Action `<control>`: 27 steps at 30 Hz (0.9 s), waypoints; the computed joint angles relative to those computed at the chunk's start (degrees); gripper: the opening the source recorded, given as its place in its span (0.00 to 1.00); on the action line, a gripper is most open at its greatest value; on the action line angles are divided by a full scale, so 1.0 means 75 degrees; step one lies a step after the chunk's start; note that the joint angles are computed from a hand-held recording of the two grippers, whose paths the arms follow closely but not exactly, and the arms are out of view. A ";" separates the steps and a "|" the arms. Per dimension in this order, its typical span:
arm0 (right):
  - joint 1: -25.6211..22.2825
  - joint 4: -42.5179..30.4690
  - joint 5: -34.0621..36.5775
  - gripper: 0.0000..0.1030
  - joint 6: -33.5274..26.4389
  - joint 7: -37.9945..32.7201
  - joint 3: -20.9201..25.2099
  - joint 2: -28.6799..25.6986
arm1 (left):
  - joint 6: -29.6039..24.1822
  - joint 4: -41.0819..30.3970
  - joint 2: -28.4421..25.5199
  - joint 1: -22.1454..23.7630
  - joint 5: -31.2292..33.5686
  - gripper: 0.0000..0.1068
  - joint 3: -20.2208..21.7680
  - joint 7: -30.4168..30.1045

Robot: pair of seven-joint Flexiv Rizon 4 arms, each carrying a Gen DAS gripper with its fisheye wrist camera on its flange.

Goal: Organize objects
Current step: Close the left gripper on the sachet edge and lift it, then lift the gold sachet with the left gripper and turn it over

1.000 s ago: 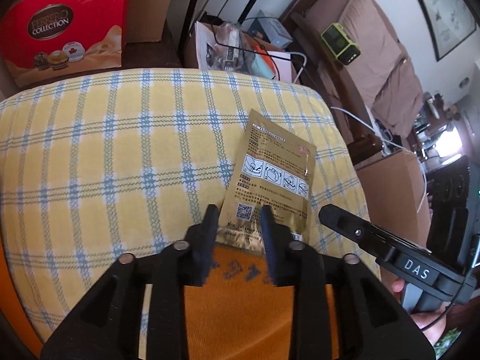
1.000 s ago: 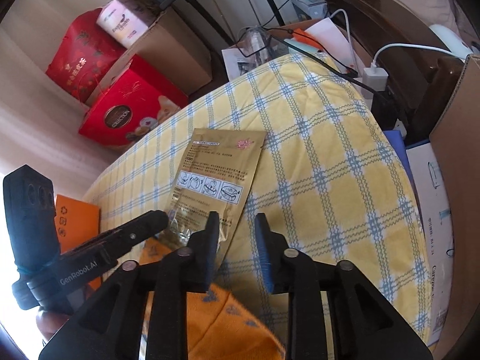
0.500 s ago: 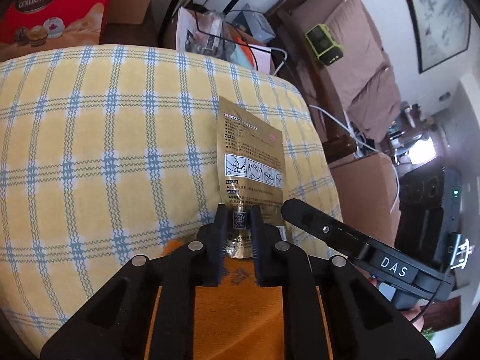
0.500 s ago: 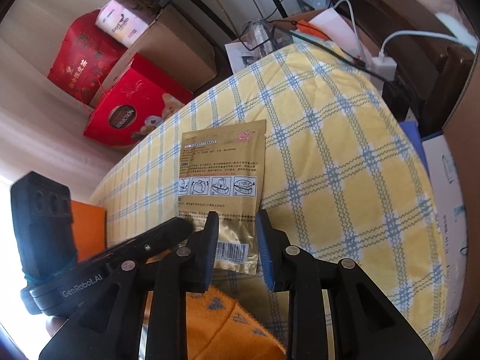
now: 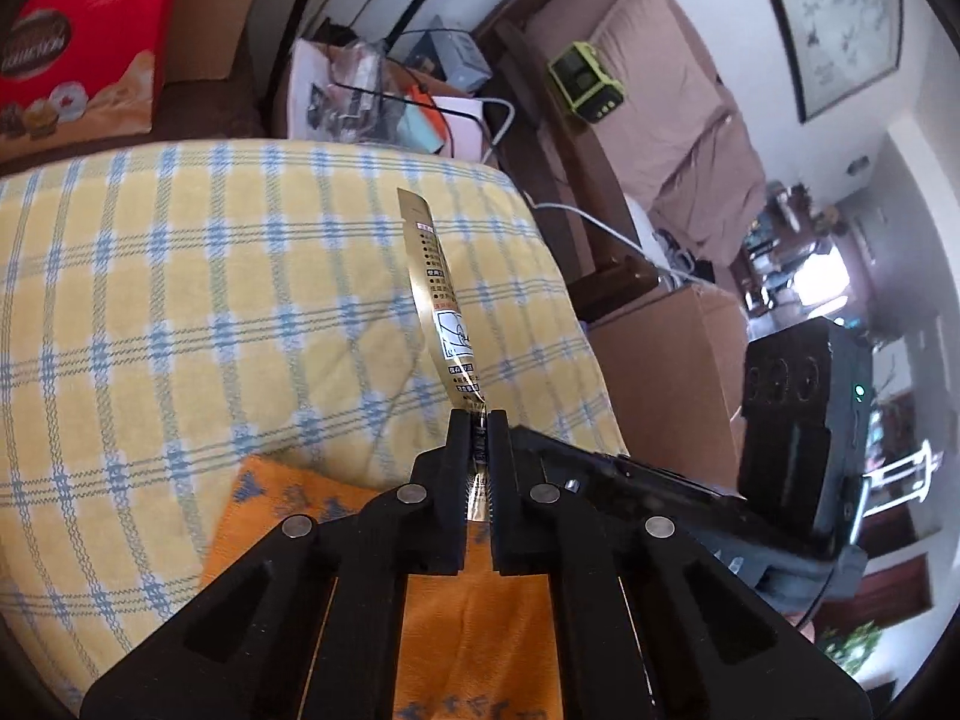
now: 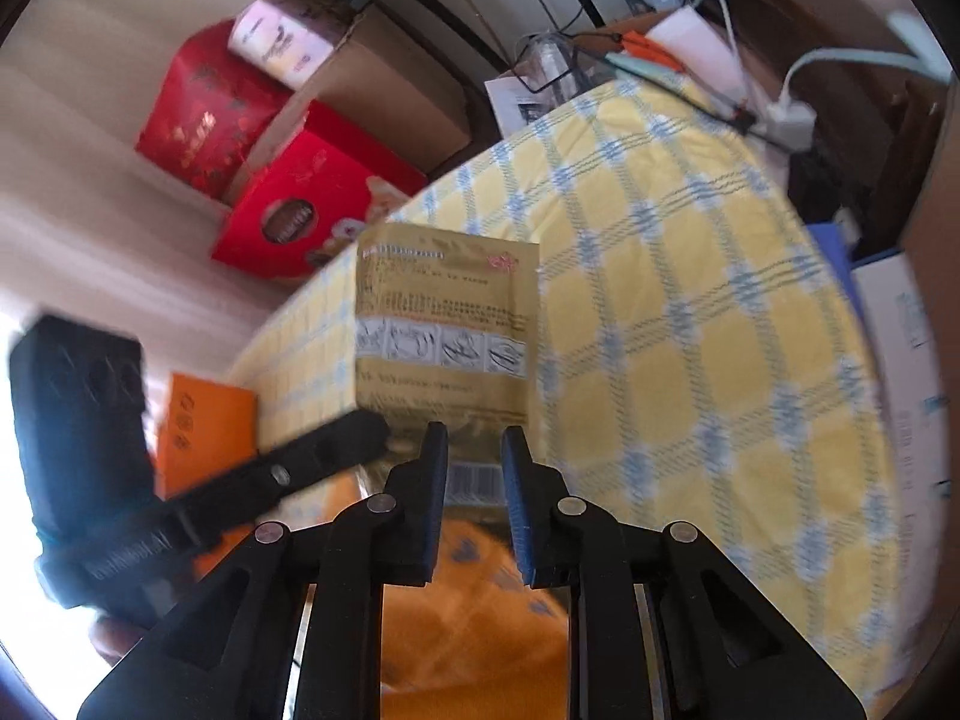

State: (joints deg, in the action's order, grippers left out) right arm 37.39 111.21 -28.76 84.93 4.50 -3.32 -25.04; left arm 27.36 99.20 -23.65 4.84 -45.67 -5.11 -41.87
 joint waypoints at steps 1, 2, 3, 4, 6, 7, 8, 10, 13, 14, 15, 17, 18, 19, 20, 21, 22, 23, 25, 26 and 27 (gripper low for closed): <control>-0.0076 0.0005 0.0023 0.19 -0.0228 -0.0156 0.0157 0.0074 | 0.0080 0.0043 0.0060 -0.0068 0.0037 0.04 -0.0020 0.0049; -0.0134 0.0076 0.0028 0.19 -0.0248 -0.0238 0.0249 0.0135 | 0.0158 0.0077 0.0115 -0.0142 0.0073 0.04 -0.0036 0.0061; -0.0176 0.0152 0.0036 0.19 -0.0235 -0.0281 0.0312 0.0185 | 0.0182 0.0107 0.0160 -0.0180 0.0082 0.05 -0.0042 0.0059; -0.0150 0.0264 -0.0016 0.19 -0.0248 -0.0256 0.0285 0.0273 | 0.0179 0.0117 0.0209 -0.0246 0.0140 0.05 -0.0050 0.0000; -0.0024 0.0488 -0.0259 0.19 -0.0364 -0.0086 0.0123 0.0480 | 0.0191 0.0130 0.0283 -0.0376 0.0307 0.05 -0.0040 -0.0134; 0.0131 0.0632 -0.0545 0.20 -0.0618 0.0158 -0.0058 0.0668 | 0.0245 0.0168 0.0332 -0.0450 0.0369 0.05 -0.0046 -0.0152; 0.0182 0.0716 -0.0813 0.23 -0.0876 0.0390 -0.0116 0.0809 | 0.0308 0.0214 0.0372 -0.0525 0.0424 0.05 -0.0057 -0.0156; 0.0319 0.1016 -0.1469 0.51 -0.1518 0.0934 -0.0237 0.1249 | 0.0363 0.0298 0.0412 -0.0637 0.0498 0.05 -0.0081 -0.0147; 0.0158 0.1393 -0.1903 0.54 -0.2088 0.1287 -0.0048 0.1712 | 0.0478 0.0468 0.0485 -0.0743 0.0196 0.05 -0.0186 0.0029; 0.0036 0.1444 -0.1853 0.53 -0.2096 0.1237 0.0074 0.1742 | 0.0608 0.0516 0.0545 -0.0830 0.0234 0.05 -0.0175 -0.0007; -0.0086 0.1464 -0.1801 0.52 -0.2092 0.1154 0.0197 0.1745 | 0.0696 0.0546 0.0587 -0.0886 0.0275 0.05 -0.0165 -0.0010; -0.0266 0.1525 -0.2033 0.52 -0.2006 0.1120 0.0370 0.1756 | 0.0946 0.0629 0.0697 -0.1009 0.0350 0.04 -0.0155 0.0015; -0.0342 0.1511 -0.2142 0.52 -0.2006 0.1084 0.0463 0.1742 | 0.0979 0.0627 0.0721 -0.1039 0.0393 0.04 -0.0152 0.0009; -0.0412 0.1482 -0.2223 0.52 -0.2049 0.1019 0.0570 0.1728 | 0.0952 0.0595 0.0728 -0.1060 0.0485 0.04 -0.0140 -0.0025; -0.0484 0.1460 -0.2364 0.52 -0.2040 0.0988 0.0653 0.1713 | 0.0965 0.0584 0.0728 -0.1079 0.0529 0.04 -0.0131 -0.0066; -0.0553 0.1405 -0.2546 0.52 -0.2020 0.0982 0.0710 0.1671 | 0.0968 0.0567 0.0723 -0.1085 0.0562 0.04 -0.0121 -0.0113; -0.0604 0.1344 -0.2753 0.52 -0.2063 0.0996 0.0764 0.1643 | 0.0927 0.0557 0.0724 -0.1067 0.0553 0.04 -0.0114 -0.0155; -0.0642 0.1233 -0.2906 0.52 -0.2164 0.0980 0.0836 0.1589 | 0.0877 0.0543 0.0713 -0.1044 0.0524 0.04 -0.0113 -0.0188; -0.0740 0.0972 -0.3050 0.52 -0.2375 0.0837 0.1018 0.1431 | 0.0715 0.0494 0.0698 -0.0971 0.0486 0.04 -0.0092 -0.0260; -0.0766 0.0846 -0.3064 0.52 -0.2547 0.0744 0.1099 0.1363 | 0.0675 0.0472 0.0691 -0.0940 0.0465 0.04 -0.0077 -0.0291; -0.0774 0.0727 -0.3062 0.52 -0.2737 0.0633 0.1167 0.1297 | 0.0636 0.0448 0.0685 -0.0914 0.0448 0.04 -0.0071 -0.0309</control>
State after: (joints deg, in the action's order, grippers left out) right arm 31.58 116.66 -51.73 64.41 9.25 5.43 -15.31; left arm 32.12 102.55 -18.51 -2.02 -42.31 -5.64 -44.19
